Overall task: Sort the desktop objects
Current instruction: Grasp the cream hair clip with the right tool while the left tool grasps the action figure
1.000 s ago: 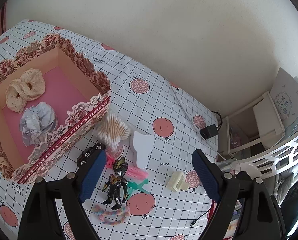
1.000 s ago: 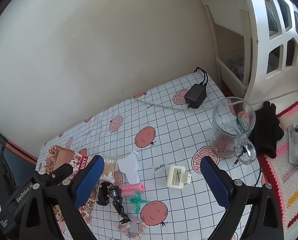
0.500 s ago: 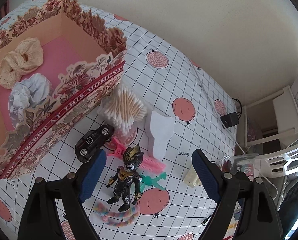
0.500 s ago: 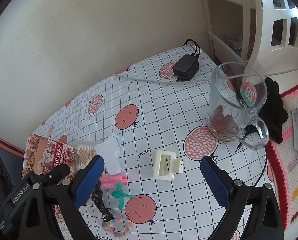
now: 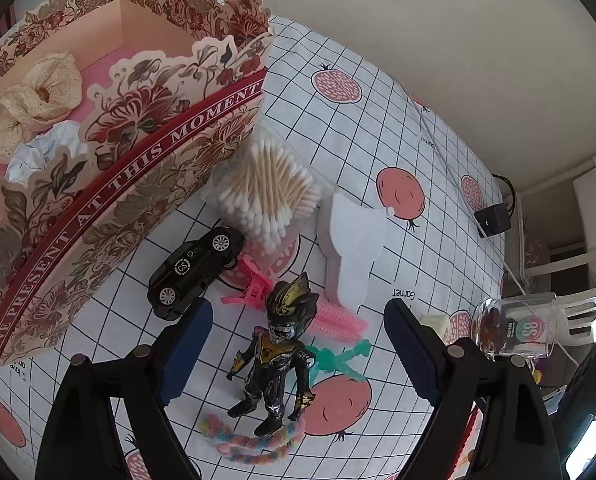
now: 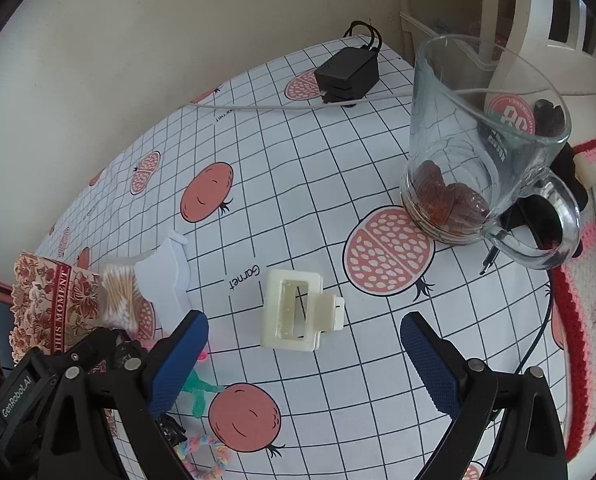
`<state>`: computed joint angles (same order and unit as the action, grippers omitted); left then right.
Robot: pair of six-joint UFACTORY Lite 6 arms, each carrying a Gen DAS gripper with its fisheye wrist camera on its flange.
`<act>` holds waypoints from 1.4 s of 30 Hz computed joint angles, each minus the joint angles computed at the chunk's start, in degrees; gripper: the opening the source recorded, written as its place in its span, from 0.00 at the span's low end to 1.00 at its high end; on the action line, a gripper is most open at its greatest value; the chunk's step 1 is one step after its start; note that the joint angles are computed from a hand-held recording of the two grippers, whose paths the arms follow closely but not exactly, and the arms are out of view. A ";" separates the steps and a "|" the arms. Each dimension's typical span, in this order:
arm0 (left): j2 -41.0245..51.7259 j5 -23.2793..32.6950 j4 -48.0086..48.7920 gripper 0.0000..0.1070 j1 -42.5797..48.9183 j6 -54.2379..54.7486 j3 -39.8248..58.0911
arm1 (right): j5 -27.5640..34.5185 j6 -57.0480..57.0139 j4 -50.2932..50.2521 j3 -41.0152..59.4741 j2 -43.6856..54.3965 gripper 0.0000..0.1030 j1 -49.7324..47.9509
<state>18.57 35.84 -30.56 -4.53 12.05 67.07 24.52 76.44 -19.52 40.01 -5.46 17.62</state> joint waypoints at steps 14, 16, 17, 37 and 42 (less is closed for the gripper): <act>1.05 -0.75 0.72 0.81 0.60 0.48 -0.61 | -4.71 5.48 -3.89 0.64 6.27 0.84 1.18; 1.13 -0.97 1.66 0.78 0.37 0.05 -0.58 | -4.95 5.69 -4.47 0.97 6.95 0.82 1.18; 1.29 -0.98 2.07 0.77 0.34 -0.21 -0.48 | -5.10 6.08 -4.82 1.06 7.23 0.79 1.25; 4.70 -1.56 5.31 0.56 -2.71 -1.06 -0.36 | -6.38 9.07 -8.37 0.16 8.45 0.53 0.70; 4.68 -0.87 2.96 0.45 -2.23 1.58 -0.27 | -6.36 10.25 -10.04 0.24 8.76 0.53 0.96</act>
<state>23.25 34.96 -27.60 -6.76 13.63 66.80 18.16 86.69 -29.56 40.25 3.29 18.58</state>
